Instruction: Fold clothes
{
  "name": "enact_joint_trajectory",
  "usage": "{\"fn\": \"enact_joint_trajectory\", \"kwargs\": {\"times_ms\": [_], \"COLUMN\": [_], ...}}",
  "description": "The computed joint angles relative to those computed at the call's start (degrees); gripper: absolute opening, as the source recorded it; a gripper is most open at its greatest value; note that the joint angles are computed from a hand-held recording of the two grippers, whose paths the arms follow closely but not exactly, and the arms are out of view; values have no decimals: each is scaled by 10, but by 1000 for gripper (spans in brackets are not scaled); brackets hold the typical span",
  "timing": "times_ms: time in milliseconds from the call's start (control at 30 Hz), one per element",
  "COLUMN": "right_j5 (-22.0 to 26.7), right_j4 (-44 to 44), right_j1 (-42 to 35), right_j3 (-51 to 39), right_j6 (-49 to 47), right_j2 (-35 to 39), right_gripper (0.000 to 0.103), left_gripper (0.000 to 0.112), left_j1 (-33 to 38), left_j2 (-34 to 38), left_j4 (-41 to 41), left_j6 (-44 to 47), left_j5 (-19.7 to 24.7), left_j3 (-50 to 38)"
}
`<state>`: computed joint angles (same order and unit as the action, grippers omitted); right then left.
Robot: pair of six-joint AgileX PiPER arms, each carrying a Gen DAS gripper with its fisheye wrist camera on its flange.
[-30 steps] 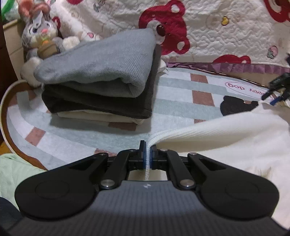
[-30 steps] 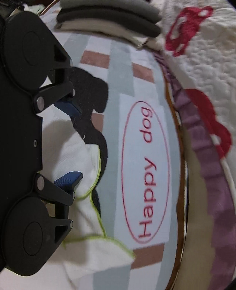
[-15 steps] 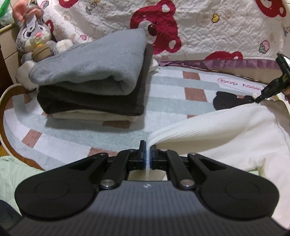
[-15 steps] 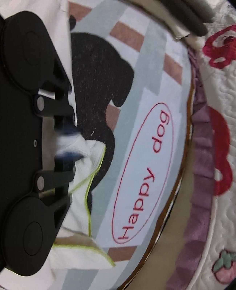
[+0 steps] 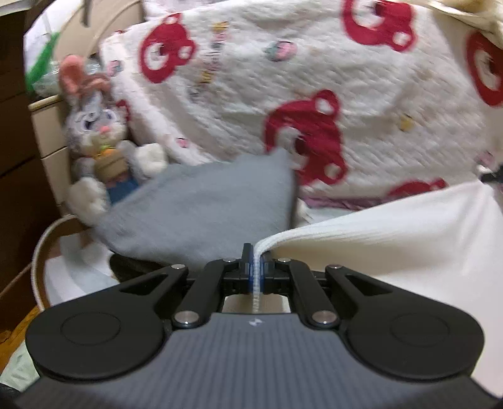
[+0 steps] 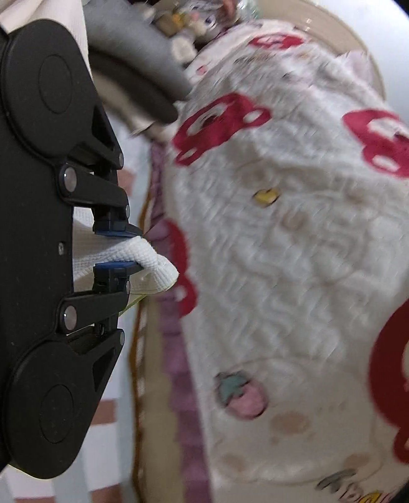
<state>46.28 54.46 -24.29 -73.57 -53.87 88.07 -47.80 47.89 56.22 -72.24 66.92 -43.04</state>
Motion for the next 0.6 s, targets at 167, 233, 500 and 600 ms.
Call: {"fn": "enact_joint_trajectory", "kwargs": {"times_ms": [167, 233, 500, 600], "right_j5": [34, 60, 144, 176], "right_j4": [39, 53, 8, -31], "right_j1": [25, 3, -238, -320], "right_j3": [-33, -25, -9, -59], "right_j6": [-36, -53, -154, -146], "right_j2": [77, 94, 136, 181], "right_gripper": [45, 46, 61, 61], "left_gripper": [3, 4, 33, 42], "left_j1": [174, 215, 139, 17], "left_j2": [131, 168, 202, 180], "left_j4": [-44, -61, -118, -130], "left_j6": [10, 5, -48, -88], "left_j5": [-91, -121, -87, -66], "left_j3": [10, 31, 62, 40]}}
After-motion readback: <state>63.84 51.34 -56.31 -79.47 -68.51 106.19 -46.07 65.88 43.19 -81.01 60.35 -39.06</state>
